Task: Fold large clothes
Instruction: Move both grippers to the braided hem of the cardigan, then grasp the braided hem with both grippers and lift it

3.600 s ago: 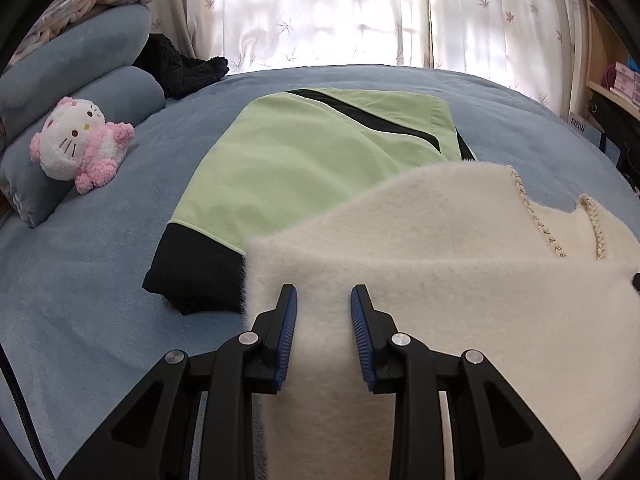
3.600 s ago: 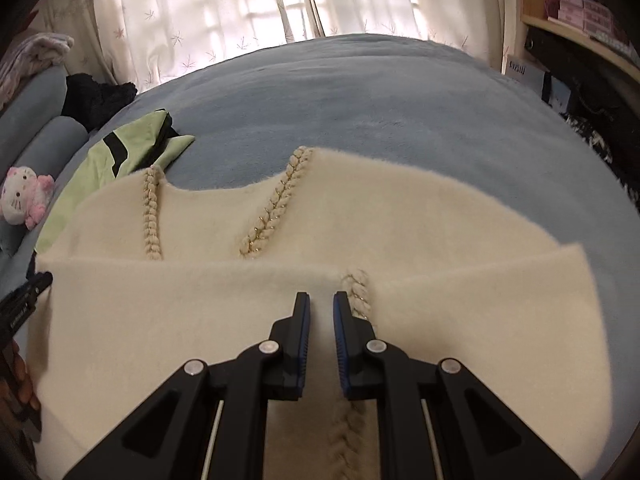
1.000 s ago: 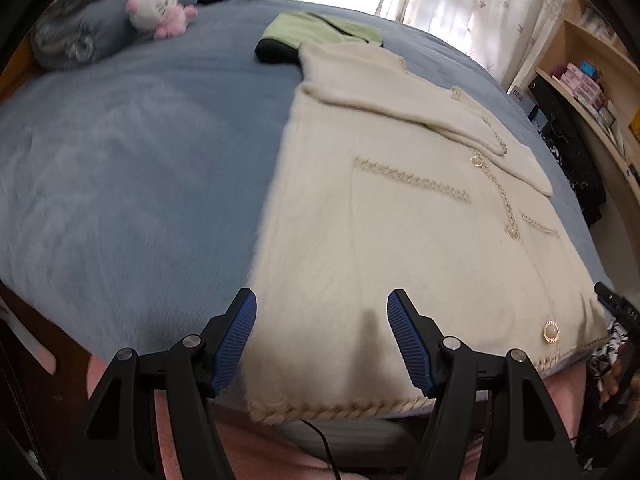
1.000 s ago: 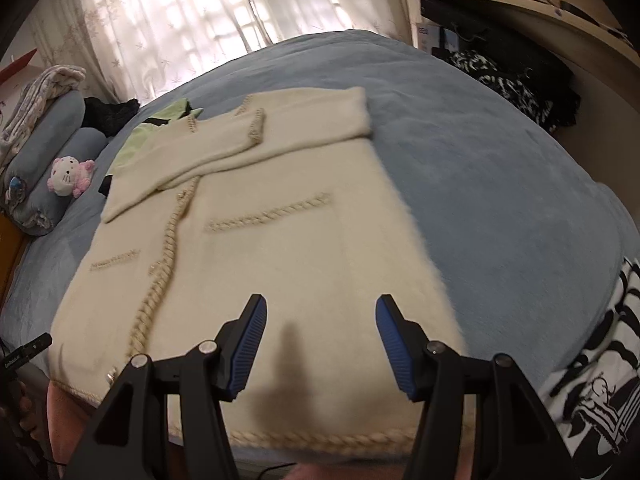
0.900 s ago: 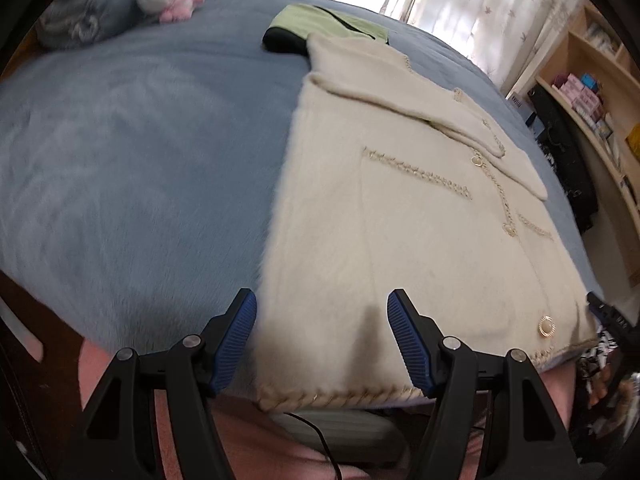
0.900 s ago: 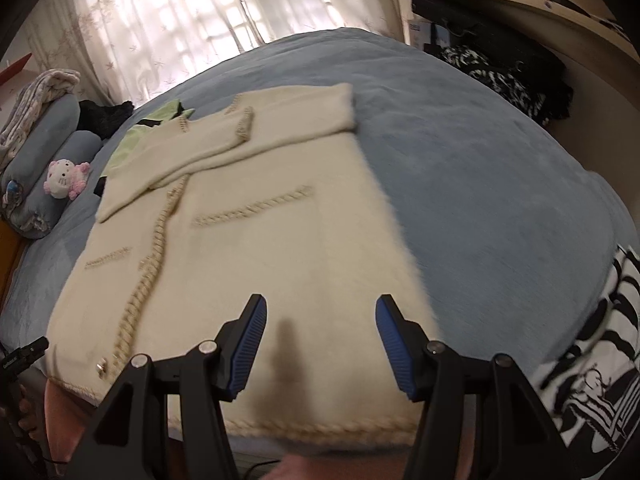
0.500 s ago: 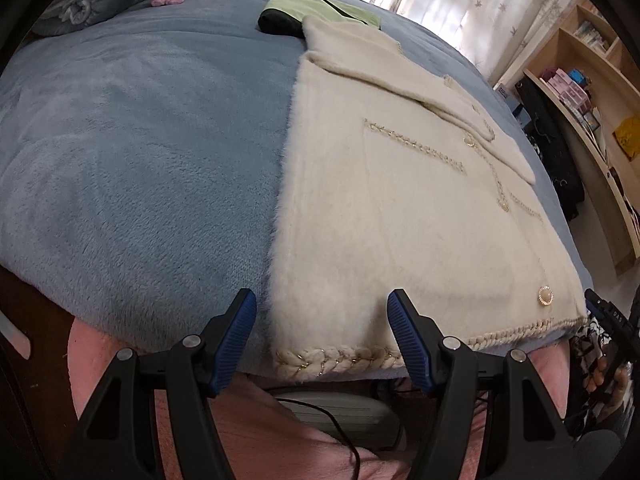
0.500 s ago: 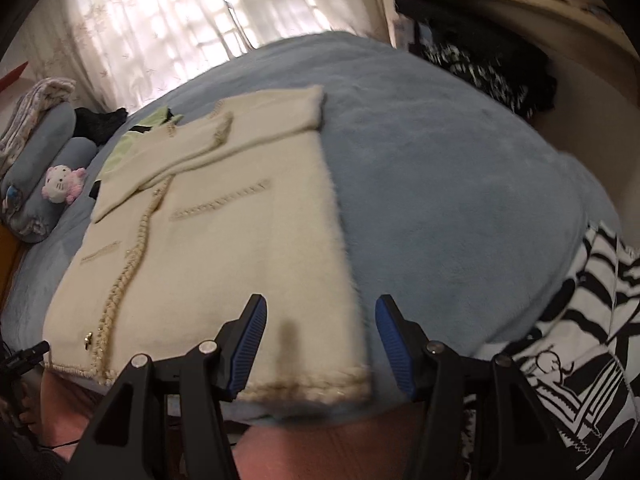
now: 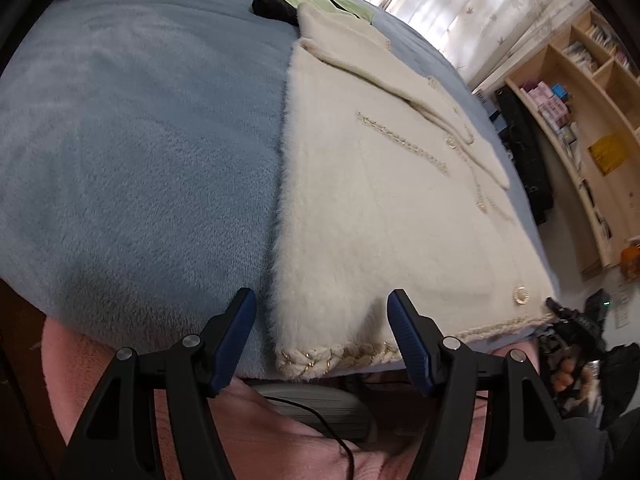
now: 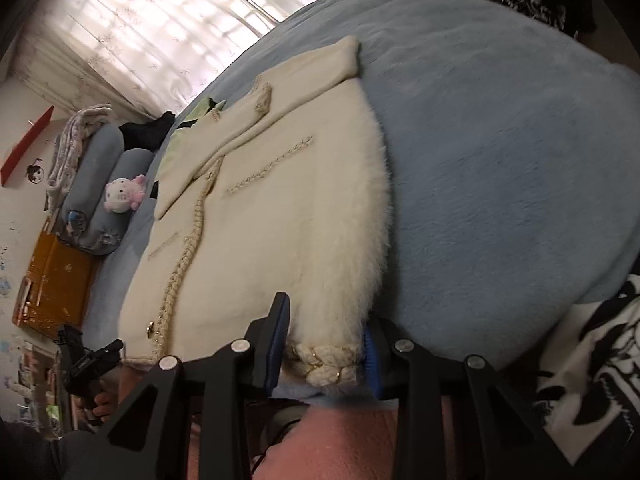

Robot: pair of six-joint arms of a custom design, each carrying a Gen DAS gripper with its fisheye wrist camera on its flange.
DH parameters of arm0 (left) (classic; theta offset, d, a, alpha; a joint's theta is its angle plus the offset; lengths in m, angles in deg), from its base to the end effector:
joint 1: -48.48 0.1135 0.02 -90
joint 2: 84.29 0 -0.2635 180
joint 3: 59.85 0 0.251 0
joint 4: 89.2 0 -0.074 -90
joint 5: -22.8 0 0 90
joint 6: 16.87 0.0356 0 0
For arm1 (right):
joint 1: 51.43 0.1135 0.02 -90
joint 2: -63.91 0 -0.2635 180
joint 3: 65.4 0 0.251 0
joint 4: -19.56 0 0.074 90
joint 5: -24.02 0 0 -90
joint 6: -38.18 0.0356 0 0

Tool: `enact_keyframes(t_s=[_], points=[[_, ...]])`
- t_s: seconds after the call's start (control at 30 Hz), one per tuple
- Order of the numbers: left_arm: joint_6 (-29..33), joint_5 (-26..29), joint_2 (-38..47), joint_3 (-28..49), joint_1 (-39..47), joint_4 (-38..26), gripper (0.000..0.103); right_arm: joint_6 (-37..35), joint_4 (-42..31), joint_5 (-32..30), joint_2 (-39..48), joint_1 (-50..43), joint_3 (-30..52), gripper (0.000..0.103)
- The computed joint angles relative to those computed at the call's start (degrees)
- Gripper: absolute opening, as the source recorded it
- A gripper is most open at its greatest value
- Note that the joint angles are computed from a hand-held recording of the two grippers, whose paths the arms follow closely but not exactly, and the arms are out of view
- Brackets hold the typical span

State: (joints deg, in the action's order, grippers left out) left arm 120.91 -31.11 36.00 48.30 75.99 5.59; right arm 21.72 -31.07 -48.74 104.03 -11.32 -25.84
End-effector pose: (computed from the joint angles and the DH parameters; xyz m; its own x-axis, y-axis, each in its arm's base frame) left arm 0.3513 0.1593 0.1863 -0.9170 0.1972 -0.3467 0.3557 0.7975 -0.4873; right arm 0.1117 0.0803 0.1967 -0.6227 0.6730 -0.3991 0.4374 0.7223 0.5356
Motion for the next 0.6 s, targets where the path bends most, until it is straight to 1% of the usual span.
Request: enact_keyframes(t_s=[0.07, 0.13, 0.3, 0.43, 0.47, 0.5, 0.53, 0.57, 0.6], points=[[1.3, 0.4, 1.4, 1.5, 0.6, -2.3, 0.066, -0.2, 0.6, -1.0, 0.7, -0.6, -0.3, 0.033], [2.1, 0.3, 2.2, 2.0, 0.7, -3.2, 0.066, 0.2, 1.9, -1.7, 0.1, -0.8, -1.6, 0.033], [1.7, -1.4, 1.7, 0.7, -1.3, -1.3, 0.067, -0.9, 3.6, -2.5, 2.7, -1.9, -1.7, 0.033], [0.8, -3.6, -0.7, -2.0, -3.7, 1.4, 0.067, -0.6, 4.6, -2.3, 4.7, -2.2, -1.4, 0.033], [0.5, -4.7, -1.9, -3.3, -4.5, 2.6, 0.062, -0.6, 4.4, -2.2, 4.8, -2.2, -1.4, 0.033], [0.6, -5.4, -2.8, -4.3, -5.0, 3.1, 0.050, -0.5, 4.3, -1.7, 5.6, -1.9, -0.9, 0.032], [0.2, -6.1, -3.5, -4.8, -5.7, 3.1, 0.046, -0.3, 4.0, -1.3, 6.1, -1.6, -0.6, 0.031], [-0.2, -6.4, -3.6, -4.8, -6.1, 2.5, 0.035, 0.2, 3.8, -0.7, 6.5, -1.0, -0.4, 0.030], [-0.6, -6.3, -3.1, -4.1, -6.4, 1.4, 0.028, 1.1, 3.5, 0.3, 6.8, -0.1, -0.2, 0.029]])
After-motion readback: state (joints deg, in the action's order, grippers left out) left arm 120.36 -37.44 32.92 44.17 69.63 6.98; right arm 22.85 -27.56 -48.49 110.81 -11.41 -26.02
